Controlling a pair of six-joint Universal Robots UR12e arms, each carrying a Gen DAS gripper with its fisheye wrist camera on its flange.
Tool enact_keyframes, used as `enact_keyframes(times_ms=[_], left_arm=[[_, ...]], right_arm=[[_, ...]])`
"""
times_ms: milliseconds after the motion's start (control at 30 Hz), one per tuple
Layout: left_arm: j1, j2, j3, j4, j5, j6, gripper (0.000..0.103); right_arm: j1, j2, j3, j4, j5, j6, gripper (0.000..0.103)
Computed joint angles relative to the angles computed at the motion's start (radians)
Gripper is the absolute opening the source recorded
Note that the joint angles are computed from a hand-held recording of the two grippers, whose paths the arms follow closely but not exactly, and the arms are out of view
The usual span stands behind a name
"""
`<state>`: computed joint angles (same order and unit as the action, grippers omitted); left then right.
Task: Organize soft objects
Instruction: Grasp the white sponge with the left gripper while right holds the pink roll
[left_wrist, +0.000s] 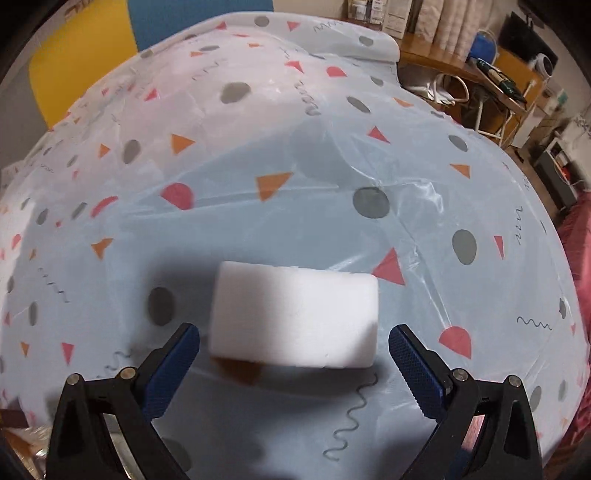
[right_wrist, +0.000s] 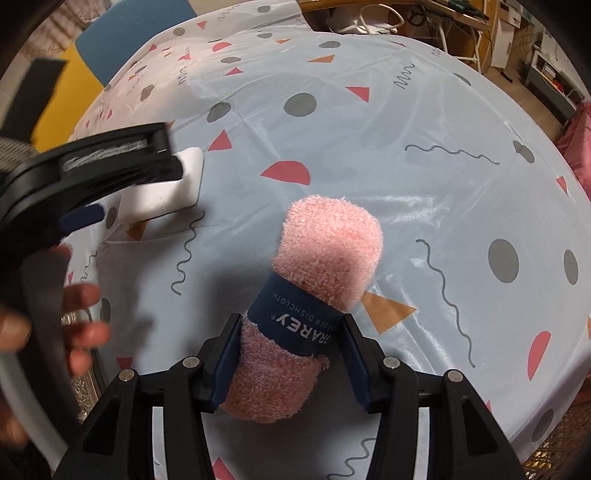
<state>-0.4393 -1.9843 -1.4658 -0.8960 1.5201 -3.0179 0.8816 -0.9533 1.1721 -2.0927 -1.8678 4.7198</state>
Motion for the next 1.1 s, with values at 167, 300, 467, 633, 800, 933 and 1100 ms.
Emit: enact_keyframes(times_ms=[167,300,467,633,800,933,1100], left_arm=[[-0.01,-0.022,0.003,0.017,0.053,-0.019,0.103],[0.002,-0.017,-0.006,0.009,0.021,-0.044,0.088],[0.005,0.01,-0.026,0.0,0.032,-0.024,0.058],[0.012,0.052,-0.045,-0.108,-0.005,-0.014,0.074],[0.037,0.093,-0.019,-0.19,-0.085,0.016,0.088],[0.049,0.052,0.115,-0.314,-0.096,0.131,0.103],[0.006,0.005,0.184,-0.325,0.167,0.406,0.103]], right_arm=[[-0.001,0.004,-0.01,0.013,0.001,-0.008,0.052],[-0.001,0.018,-0.041,0.057,-0.004,-0.033,0.053],[0.0,0.028,-0.062,0.078,-0.01,-0.047,0.053],[0.003,0.017,-0.035,0.039,-0.008,-0.025,0.053],[-0.001,-0.001,-0.005,0.02,-0.005,-0.028,0.053],[0.001,-0.008,0.008,0.002,-0.003,-0.016,0.053],[-0.001,-0.009,0.006,0.005,0.002,-0.029,0.053]])
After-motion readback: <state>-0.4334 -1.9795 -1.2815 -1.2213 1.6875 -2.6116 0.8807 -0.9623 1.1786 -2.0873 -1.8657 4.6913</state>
